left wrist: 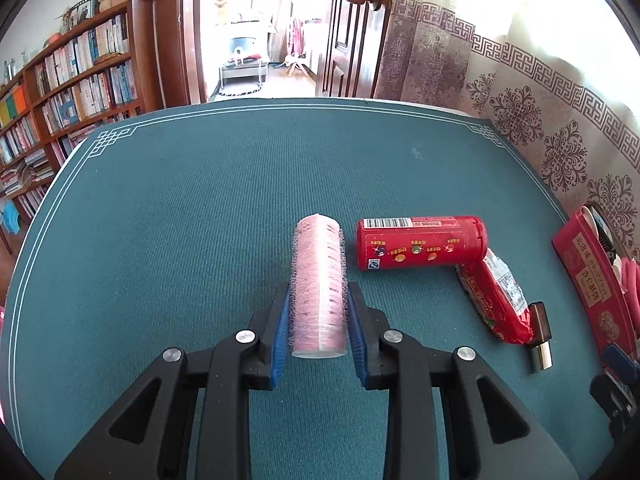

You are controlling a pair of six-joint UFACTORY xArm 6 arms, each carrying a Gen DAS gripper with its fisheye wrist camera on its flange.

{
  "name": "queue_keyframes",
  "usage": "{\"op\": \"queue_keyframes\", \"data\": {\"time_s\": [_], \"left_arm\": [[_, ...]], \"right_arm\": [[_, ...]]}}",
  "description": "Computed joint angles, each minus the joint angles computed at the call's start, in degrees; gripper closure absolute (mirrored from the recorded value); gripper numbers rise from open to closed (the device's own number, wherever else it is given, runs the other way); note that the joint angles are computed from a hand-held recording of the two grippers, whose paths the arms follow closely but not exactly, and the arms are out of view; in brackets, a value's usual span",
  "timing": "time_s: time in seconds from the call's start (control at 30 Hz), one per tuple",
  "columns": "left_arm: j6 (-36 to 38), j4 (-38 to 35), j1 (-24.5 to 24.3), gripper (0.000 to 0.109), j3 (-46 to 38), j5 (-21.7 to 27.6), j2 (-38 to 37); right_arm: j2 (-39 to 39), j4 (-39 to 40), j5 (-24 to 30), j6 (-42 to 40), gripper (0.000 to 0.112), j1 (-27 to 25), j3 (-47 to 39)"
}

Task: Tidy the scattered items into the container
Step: 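Grasp the black-capped lipstick with the right tool while the left holds the curler, then carry the lipstick into the red tin with the right tool while the left carries the curler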

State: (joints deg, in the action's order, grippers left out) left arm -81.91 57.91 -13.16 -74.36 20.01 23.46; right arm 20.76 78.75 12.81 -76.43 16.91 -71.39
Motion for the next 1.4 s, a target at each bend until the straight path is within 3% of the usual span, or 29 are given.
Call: {"op": "queue_keyframes", "data": {"time_s": [0.1, 0.33, 0.53, 0.67, 0.77, 0.97, 1.2, 1.4], "left_arm": [[-0.45, 0.76, -0.40, 0.080, -0.10, -0.49, -0.25], [1.96, -1.43, -0.69, 0.080, -0.43, -1.66, 0.38], [1.96, -1.41, -0.58, 0.080, -0.22, -2.36, 0.41], [2.99, -2.31, -0.85, 0.080, -0.76, -2.46, 1.06], [3.71, -2.72, -1.21, 0.080, -1.13, -2.35, 1.44], [3.53, -1.73, -1.78, 0.080, -1.62, -2.15, 1.48], [3.75, -1.70, -2.20, 0.080, -1.65, -2.28, 1.23], [4.97, -2.18, -3.04, 0.080, -1.99, -2.56, 1.31]], "right_arm": [[2.98, -7.71, 0.40, 8.40, 0.056, 0.33, -2.86], [7.37, -18.75, -0.57, 16.05, 0.060, 1.84, -7.09], [11.76, -37.81, -2.44, 32.61, 0.067, 1.69, -9.82], [12.42, -38.79, -4.30, 32.73, 0.075, 1.88, -9.76], [12.39, -37.44, -3.43, 31.21, 0.090, 1.77, -10.09], [9.89, -26.25, -1.05, 21.41, 0.090, 1.47, -8.41], [2.30, -5.36, -3.53, 2.97, 0.090, 1.20, -2.73], [-2.42, 17.61, -9.84, -16.75, 0.090, -1.15, -1.49]]}}
